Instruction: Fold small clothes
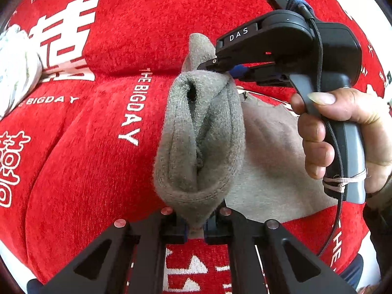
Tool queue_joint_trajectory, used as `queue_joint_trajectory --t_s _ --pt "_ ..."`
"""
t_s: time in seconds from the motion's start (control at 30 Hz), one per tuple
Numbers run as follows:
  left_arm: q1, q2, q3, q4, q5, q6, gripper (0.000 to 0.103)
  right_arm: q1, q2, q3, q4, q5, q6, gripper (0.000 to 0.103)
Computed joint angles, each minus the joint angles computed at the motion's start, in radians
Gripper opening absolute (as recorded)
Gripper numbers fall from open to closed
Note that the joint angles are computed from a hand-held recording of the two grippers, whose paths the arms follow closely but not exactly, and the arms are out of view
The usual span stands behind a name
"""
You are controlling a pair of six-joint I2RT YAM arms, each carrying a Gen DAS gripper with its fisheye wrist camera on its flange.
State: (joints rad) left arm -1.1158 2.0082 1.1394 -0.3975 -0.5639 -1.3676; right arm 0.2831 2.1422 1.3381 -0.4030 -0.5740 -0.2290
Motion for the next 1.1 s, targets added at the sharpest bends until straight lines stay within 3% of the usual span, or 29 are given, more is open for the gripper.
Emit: queue_joint_trajectory --t_s 1.1 --pt "-0.029 0.284 0.547 -0.356 -0.004 0.130 0.008 -0.266 0.071 0.119 -0.182 -0.159 -0.182 0.019"
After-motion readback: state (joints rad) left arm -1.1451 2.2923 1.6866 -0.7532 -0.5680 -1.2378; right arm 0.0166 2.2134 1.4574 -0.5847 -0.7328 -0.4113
